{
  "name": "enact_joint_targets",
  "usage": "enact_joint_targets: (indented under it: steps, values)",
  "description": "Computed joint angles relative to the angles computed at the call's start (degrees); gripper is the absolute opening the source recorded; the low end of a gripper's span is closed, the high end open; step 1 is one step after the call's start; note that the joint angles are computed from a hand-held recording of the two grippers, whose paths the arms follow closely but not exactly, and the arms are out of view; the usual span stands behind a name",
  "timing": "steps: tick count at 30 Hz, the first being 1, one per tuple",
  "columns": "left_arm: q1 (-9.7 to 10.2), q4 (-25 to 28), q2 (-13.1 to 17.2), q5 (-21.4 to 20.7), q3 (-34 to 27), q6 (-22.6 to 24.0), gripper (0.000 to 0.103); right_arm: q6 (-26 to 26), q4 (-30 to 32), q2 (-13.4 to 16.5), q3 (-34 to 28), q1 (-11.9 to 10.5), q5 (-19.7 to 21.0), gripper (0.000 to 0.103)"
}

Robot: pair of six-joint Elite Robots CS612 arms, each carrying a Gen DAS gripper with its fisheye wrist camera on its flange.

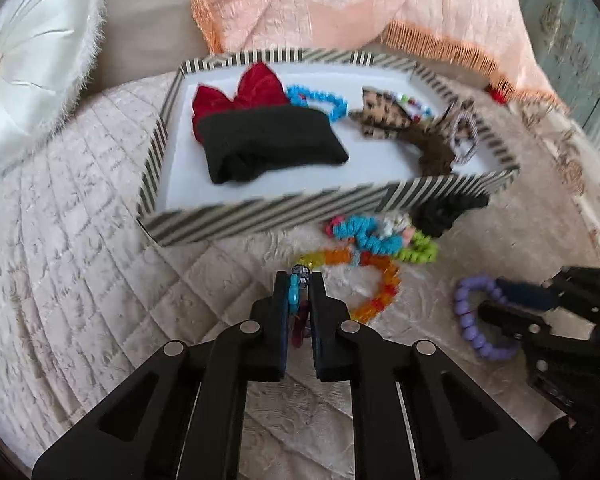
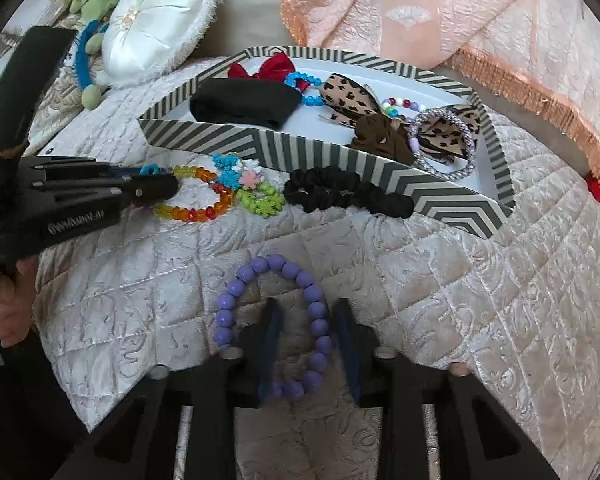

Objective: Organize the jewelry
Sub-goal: 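Grasp orange bead bracelet with left tool while right tool grasps purple bead bracelet, then hold orange bracelet in left tool while right tool holds purple bracelet beside tray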

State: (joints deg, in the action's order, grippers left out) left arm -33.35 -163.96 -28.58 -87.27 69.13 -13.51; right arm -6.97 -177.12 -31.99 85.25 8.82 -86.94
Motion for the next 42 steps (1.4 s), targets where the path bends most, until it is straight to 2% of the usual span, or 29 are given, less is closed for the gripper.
enact_joint_targets:
  steps: [4, 12, 20, 29, 42]
  values:
    - [0.43, -0.9, -1.1, -1.0, 0.9, -2.4, 0.008, 0.4, -0.1, -0.2, 0.0, 0.1, -0.3, 0.009]
    - [0.66, -3.3, -2.1, -0.9, 2.2, -2.8, 0.008, 1.7, -3.9, -1.6, 1.7, -0.1, 2.3, 0.009]
    - [0.59, -2.1, -1.9, -0.2, 1.7, -3.1, 0.008, 8.4, -11.8, -2.2, 3.3, -1.4, 7.3, 0.009]
    - [0.23, -2.3, -1.9, 1.5, 1.7, -2.5, 0.008, 12.6, -17.1, -2.7, 4.4, -1.9, 6.7, 0.009]
    - [0.47, -2.6, -2.0, 0.7, 1.8, -3.2, 0.008, 13.1, -16.2, -2.7, 4.3, -1.6, 4.6, 0.009]
